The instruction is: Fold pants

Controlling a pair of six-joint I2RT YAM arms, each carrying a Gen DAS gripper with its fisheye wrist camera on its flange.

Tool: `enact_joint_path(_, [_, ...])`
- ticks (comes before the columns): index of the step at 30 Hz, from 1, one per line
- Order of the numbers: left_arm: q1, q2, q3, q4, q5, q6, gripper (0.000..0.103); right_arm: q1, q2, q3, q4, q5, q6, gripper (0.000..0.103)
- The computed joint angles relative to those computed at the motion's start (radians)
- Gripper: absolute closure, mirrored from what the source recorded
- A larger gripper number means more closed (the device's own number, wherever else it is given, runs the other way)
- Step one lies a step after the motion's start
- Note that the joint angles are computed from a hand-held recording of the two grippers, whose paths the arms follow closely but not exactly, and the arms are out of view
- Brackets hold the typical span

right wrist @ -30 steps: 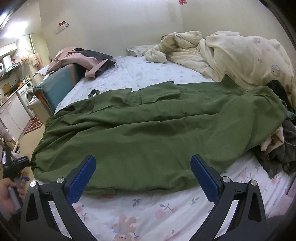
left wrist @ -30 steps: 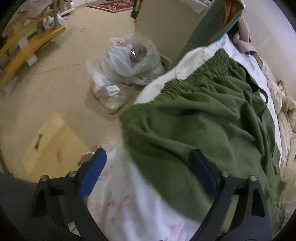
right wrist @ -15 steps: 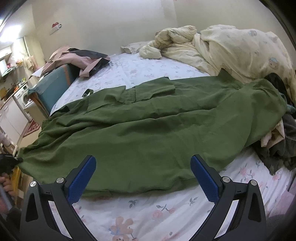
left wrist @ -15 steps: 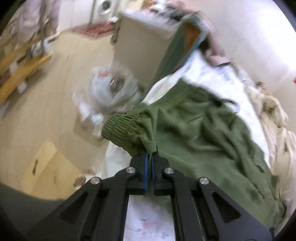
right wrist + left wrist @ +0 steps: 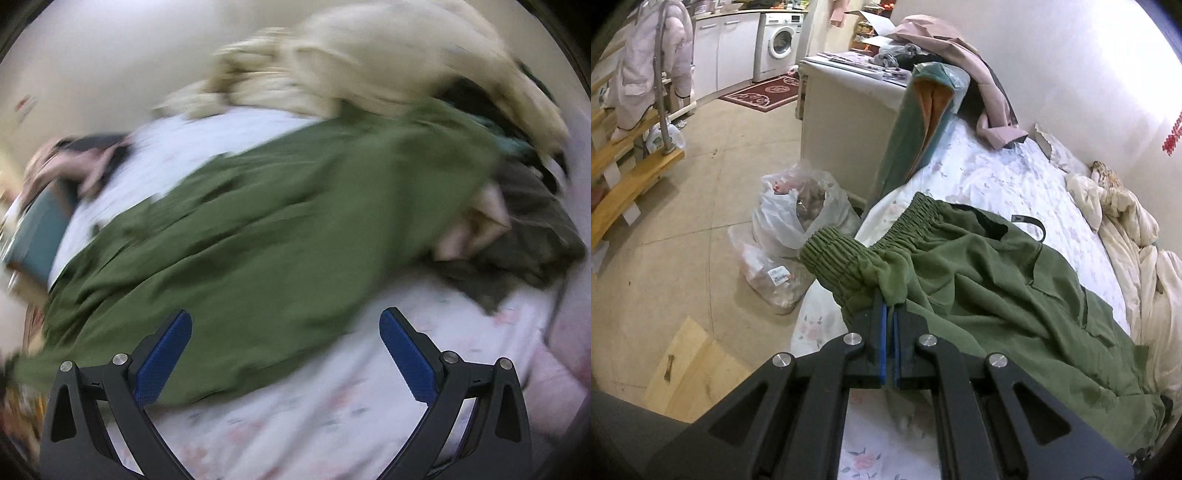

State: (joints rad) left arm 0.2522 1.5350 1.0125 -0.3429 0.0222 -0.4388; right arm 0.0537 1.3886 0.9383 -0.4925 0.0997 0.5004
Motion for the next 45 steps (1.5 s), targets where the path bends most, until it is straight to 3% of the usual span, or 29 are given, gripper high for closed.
enact_joint_path(5, [-0.004,0.002,0.016,0.003,-0.009,-0.007,0.102,-0.258,0.092,0.101,-0.063,-0.027,0.055,0.029])
enact_joint_path(10, [-0.026,0.011,0.009,0.03,-0.044,0.017,0.102,-0.375,0.157,0.204,-0.083,0.135,0.142,0.029])
enact_joint_path(18, [-0.017,0.056,0.025,0.026,-0.037,0.05,0.102,-0.506,0.325,0.349,-0.041,0.101,0.159,0.035])
enact_joint_path(19, [-0.015,0.061,0.026,0.026,-0.034,0.049,0.102,-0.518,0.35,0.371,-0.046,0.099,0.156,0.043])
enact_joint_path(23, [-0.001,0.079,0.031,0.017,-0.016,0.044,0.102,-0.555,0.356,0.364,0.009,-0.029,0.126,0.099])
enact_joint_path(24, [0.0,0.08,0.03,0.017,-0.016,0.044,0.102,-0.539,0.326,0.347,0.026,0.012,0.119,0.101])
enact_joint_path(30, [0.007,0.075,0.041,0.007,0.006,0.039,0.102,-0.483,0.182,0.318,0.05,0.032,0.068,0.102])
enact_joint_path(35, [0.02,0.039,0.045,0.007,0.052,0.029,0.102,-0.472,0.048,0.351,0.001,-0.043,0.066,0.102])
enact_joint_path(40, [0.075,0.012,0.087,-0.03,0.156,-0.001,0.103,-0.439,-0.001,0.507,-0.109,-0.061,0.057,0.102])
enact_joint_path(45, [0.152,0.076,0.231,-0.178,0.228,-0.043,0.102,-0.425,0.078,0.712,-0.226,0.007,-0.004,0.102])
